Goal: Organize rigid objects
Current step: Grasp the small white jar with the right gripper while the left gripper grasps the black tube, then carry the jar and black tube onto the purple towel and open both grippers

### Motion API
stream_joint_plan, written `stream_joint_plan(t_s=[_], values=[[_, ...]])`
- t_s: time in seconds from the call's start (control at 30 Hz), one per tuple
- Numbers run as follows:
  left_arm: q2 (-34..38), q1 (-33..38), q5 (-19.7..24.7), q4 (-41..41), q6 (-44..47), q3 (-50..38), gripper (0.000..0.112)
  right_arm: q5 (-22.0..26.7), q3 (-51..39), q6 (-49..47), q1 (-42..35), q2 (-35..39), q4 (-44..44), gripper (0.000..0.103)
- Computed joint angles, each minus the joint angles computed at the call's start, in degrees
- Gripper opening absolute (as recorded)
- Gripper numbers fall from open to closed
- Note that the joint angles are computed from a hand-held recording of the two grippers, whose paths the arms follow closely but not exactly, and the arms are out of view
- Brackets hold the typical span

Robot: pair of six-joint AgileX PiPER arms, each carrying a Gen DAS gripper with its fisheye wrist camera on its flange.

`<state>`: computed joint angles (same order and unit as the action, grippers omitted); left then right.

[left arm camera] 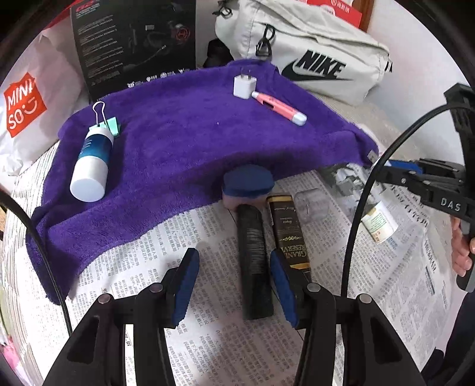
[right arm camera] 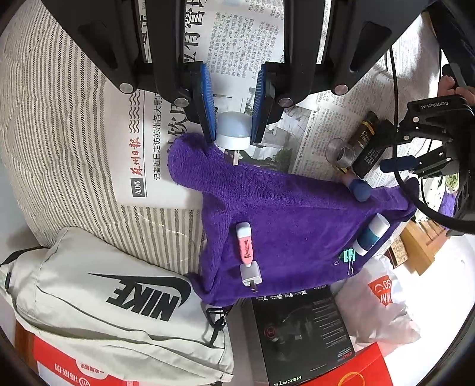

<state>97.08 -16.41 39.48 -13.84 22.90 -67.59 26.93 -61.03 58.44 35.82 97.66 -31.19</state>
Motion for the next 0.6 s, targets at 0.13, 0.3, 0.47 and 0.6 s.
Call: stream_joint_plan(t_s=[0.13,0.3,0.47,0.6], values=[[0.4,-1.8,-0.7,3.1,-2.1,-0.5,0.049,-0.4,0.3,-0.1,-0.2,0.2,0.4,0.024],[-0.2,-1.0,-1.5,2.5,-1.3,0.5,0.046,-1.0,1.2,0.5,-0.4,-0.1,0.3,0.024],[-1.0,2.2,-1.8,-1.0,1.7,1.8,0.022,-1.4,1.8,0.6,-0.7,-0.4,0.5,0.024],[-0.7,2.9,-1.1,-1.8,2.8,1.4,0.022,-1.4,1.6,0.7,-0.6,-0.4,0.2,0.024]])
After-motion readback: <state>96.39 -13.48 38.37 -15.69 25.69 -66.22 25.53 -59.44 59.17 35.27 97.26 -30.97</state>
